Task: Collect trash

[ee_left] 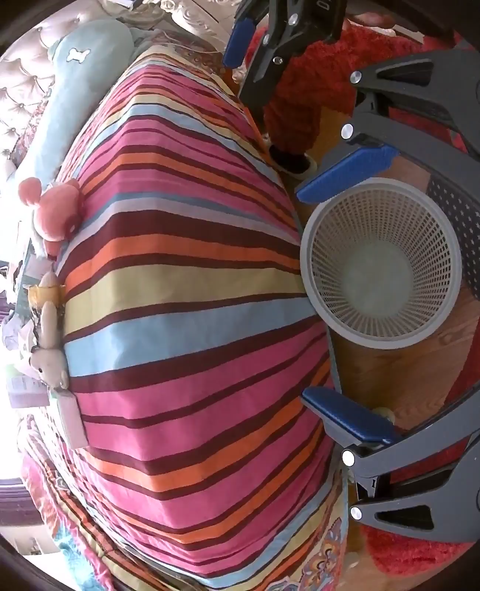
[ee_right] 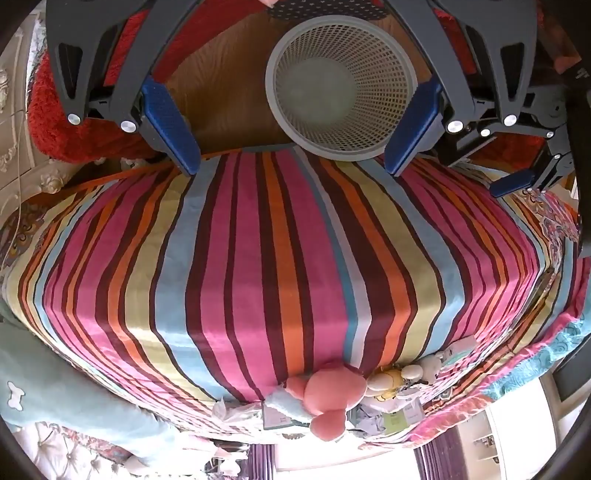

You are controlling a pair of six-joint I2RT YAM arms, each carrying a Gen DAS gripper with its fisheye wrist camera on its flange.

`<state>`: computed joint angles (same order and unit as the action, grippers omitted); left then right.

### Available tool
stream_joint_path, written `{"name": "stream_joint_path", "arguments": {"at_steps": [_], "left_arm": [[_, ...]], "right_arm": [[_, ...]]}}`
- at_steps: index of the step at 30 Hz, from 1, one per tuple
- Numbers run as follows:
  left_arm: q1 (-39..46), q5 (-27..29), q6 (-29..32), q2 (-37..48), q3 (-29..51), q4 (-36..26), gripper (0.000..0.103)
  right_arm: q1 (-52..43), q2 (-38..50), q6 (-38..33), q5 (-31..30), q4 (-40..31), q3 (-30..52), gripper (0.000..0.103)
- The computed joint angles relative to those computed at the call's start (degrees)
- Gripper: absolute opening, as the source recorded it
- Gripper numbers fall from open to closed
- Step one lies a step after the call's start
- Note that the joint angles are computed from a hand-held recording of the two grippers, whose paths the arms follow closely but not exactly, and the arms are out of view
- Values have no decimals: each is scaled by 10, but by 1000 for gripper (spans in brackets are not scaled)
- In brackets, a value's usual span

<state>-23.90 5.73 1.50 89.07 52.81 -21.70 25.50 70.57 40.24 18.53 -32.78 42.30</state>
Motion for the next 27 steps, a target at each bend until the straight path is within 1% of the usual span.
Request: {"name": "stream_joint_path", "arguments": {"at_steps": [2,10,11,21,27], "left_arm": [[-1,-1,0,2,3,-4,97],[-3,-6,-4,2,0,-8,97],[1,-4,-1,7,11,-16,97],[-4,-11,3,10,22,-30,97],[-7,-12,4,8,25,-35,97]], "right_arm": [[-6,1,-4,-12,5,-3,95],[-6,2,2,-11,7,-4,95],[-5,2,4,-9,6,-3,95],[-14,-4,1,-28,10,-11,95],[-16,-3,0,-29,11,-10,95]]}}
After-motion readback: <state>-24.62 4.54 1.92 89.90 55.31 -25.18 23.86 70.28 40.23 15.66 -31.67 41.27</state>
